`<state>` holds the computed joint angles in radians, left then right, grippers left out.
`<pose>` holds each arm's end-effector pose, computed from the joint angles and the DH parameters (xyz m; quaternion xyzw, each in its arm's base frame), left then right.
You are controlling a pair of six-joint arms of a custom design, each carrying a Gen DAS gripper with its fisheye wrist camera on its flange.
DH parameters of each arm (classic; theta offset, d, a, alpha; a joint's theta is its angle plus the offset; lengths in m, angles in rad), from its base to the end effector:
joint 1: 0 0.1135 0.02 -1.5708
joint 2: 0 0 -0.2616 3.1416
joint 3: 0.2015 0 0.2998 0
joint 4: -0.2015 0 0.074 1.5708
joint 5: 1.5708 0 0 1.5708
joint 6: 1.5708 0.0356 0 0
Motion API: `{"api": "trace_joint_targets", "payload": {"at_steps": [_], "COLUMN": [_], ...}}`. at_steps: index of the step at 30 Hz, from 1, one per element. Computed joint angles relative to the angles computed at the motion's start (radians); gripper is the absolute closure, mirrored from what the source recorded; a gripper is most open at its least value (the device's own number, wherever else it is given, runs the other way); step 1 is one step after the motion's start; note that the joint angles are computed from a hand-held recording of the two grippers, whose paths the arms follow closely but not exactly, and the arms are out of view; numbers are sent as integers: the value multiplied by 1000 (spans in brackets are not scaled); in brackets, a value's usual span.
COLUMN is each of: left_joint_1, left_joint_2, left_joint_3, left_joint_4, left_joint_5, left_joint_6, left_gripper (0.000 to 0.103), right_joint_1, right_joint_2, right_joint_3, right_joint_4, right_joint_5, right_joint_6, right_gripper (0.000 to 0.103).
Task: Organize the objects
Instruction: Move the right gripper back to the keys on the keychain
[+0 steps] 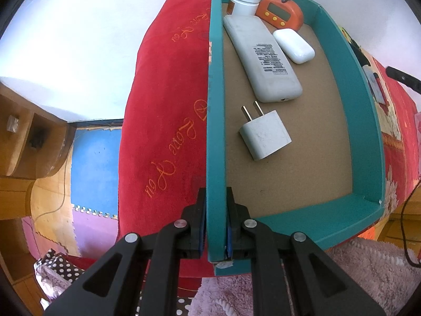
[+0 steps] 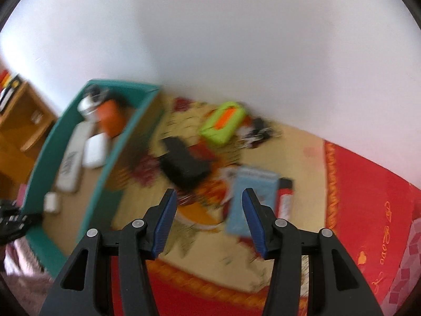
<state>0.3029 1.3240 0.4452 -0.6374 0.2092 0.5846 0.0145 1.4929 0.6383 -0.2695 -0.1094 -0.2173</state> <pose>0.1890 0.0513 0.0706 0.1424 0.9839 -0.0826 0.0693 0.2849 0.0080 0.0935 -0.1246 0.9658 0.0306 0.2254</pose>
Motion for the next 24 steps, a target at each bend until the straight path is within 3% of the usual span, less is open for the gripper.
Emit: {"api": "trace_joint_targets", "payload": {"at_steps": [8, 24], "left_joint_1": [11, 17], "left_joint_2": [7, -8], "left_joint_3": [9, -6], "left_joint_4": [-4, 6], "left_joint_5": [-3, 2], "left_joint_6": [4, -2], "left_gripper": [93, 93], "right_joint_1": [-59, -70], "right_joint_2": [252, 505], "right_joint_3": [133, 333], "right_joint_4": [151, 212], "right_joint_5": [25, 41], "right_joint_6": [48, 44], "right_gripper": [51, 51]}}
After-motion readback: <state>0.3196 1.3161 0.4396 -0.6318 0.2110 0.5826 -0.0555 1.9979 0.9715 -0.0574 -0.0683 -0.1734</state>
